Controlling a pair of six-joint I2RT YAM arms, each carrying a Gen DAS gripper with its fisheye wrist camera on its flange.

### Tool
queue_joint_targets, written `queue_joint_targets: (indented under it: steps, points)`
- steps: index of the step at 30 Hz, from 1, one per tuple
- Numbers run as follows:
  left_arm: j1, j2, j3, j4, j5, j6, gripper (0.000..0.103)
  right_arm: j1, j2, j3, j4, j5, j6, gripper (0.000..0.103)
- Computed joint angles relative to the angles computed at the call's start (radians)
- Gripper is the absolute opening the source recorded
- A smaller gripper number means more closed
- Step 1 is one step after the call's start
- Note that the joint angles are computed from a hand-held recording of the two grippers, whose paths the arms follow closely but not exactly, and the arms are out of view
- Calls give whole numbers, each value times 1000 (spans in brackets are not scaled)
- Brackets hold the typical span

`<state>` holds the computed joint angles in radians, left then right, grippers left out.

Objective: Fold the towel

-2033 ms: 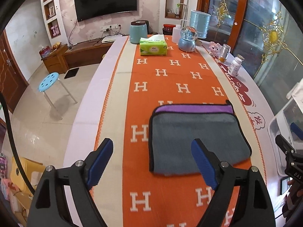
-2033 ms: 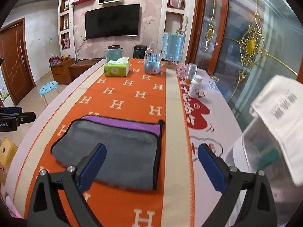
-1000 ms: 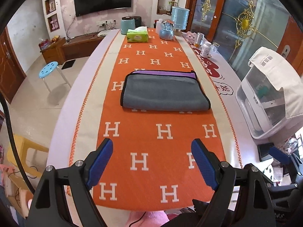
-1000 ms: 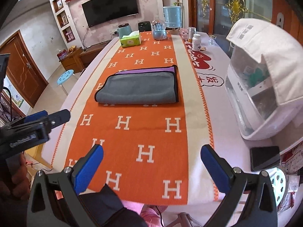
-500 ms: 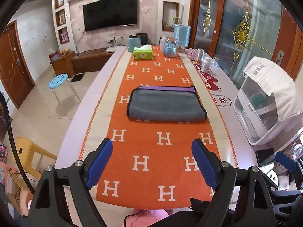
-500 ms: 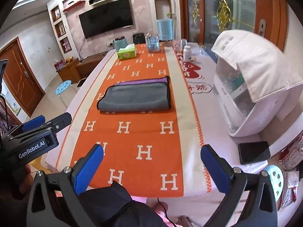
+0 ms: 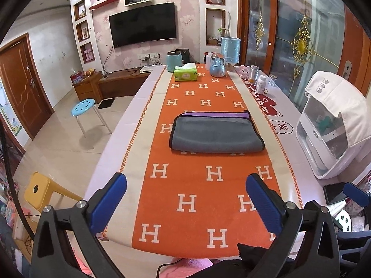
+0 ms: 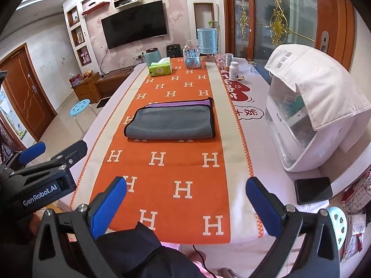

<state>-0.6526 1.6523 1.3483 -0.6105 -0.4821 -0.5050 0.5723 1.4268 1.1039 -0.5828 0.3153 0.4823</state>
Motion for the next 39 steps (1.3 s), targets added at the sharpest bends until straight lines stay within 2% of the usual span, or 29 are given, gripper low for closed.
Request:
queue_joint_targets:
  steps: [15,39]
  points:
    - [25,-53,-70,26,0,17,102,24,21,14,-2,0,4,103]
    - [15,-36,-54,16,-1,17,102,31,38,17,-16,-8,26,103]
